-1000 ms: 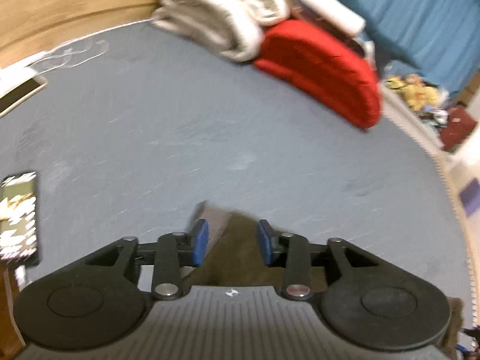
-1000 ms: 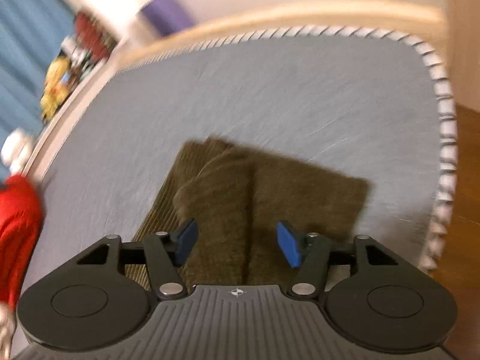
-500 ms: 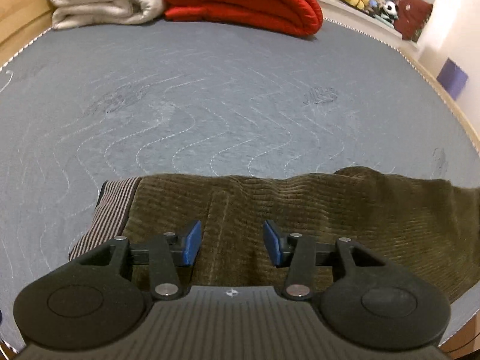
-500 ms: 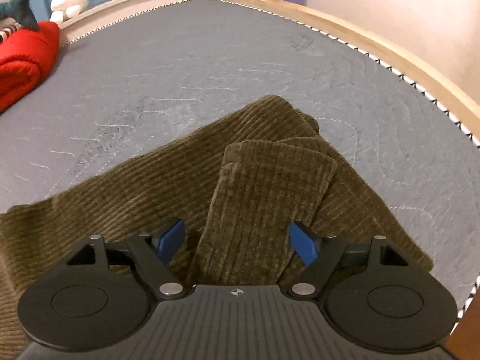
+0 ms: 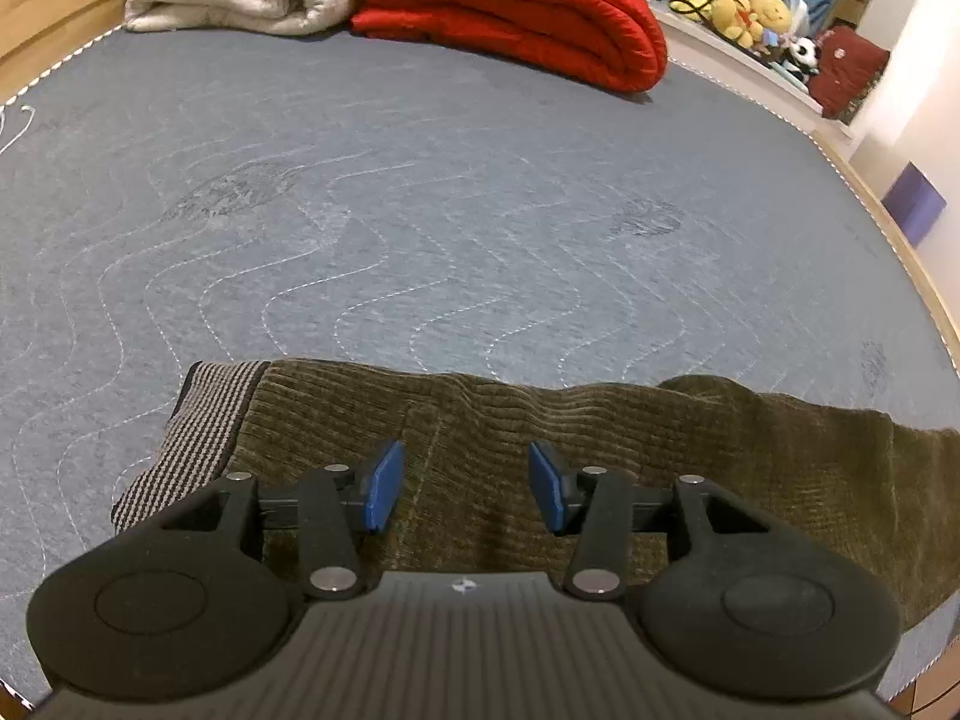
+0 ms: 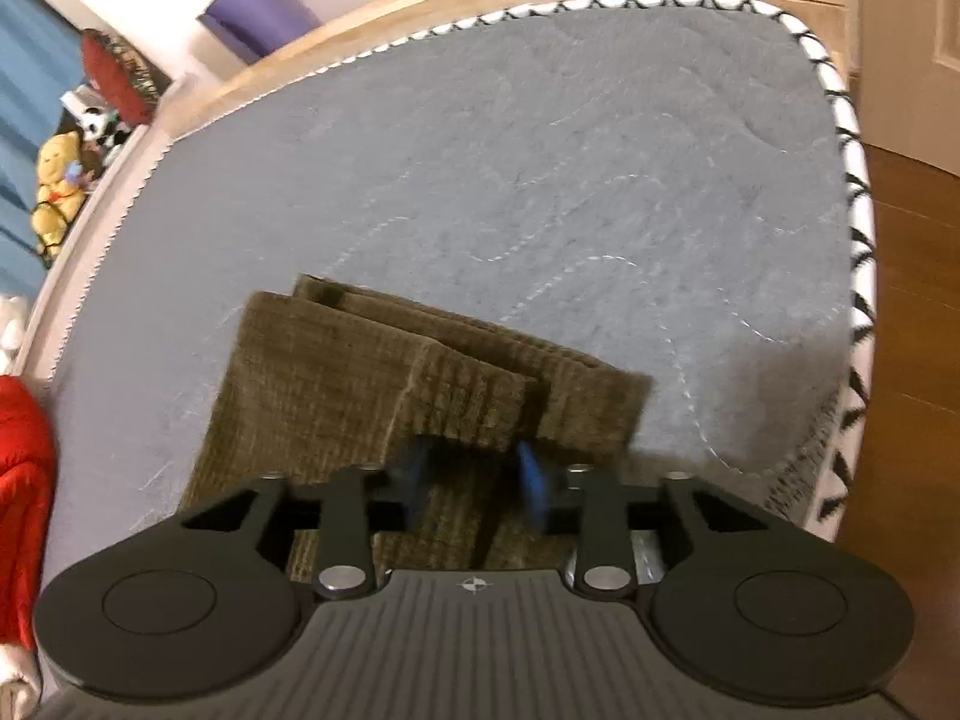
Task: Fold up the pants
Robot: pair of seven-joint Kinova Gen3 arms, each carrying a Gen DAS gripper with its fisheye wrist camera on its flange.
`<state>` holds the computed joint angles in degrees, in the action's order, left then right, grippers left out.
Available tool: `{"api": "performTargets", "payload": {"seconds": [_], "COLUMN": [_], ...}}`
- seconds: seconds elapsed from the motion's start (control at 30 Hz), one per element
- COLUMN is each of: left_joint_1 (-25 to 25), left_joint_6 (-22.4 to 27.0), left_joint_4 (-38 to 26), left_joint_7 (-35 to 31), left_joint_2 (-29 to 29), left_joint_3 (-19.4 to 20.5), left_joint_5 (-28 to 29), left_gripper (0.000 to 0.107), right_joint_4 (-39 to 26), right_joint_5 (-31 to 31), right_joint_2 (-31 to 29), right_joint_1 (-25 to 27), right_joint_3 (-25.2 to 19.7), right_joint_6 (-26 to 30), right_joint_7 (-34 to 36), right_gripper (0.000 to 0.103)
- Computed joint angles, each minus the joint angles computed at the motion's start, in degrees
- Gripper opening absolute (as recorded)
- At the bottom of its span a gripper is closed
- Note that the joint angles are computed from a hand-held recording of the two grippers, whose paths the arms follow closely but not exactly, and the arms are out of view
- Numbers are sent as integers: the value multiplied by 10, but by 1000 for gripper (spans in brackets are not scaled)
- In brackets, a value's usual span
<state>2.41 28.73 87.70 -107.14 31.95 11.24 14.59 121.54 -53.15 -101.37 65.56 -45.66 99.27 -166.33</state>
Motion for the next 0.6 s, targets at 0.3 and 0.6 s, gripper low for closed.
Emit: {"api": "performTargets", "payload": {"seconds": [0.3, 0.6], "left_joint_1": [8, -39], "left_joint_6": [19, -13], "left_joint_4": [-46, -32], "left_joint_7": [105, 122], "left_joint_2": [25, 21], "left_joint_3": [-60, -34], "left_joint_5": [-20, 5], "left_gripper": [57, 68], "right_joint_4": [-21, -119], "right_joint_5": [6, 110], "right_joint_2": [8, 26], "right_joint_1": [10, 42], "right_joint_3": [-2, 20], "right_joint_6": [-13, 111], "right_joint_7": [4, -68], "right_gripper": [54, 9]}}
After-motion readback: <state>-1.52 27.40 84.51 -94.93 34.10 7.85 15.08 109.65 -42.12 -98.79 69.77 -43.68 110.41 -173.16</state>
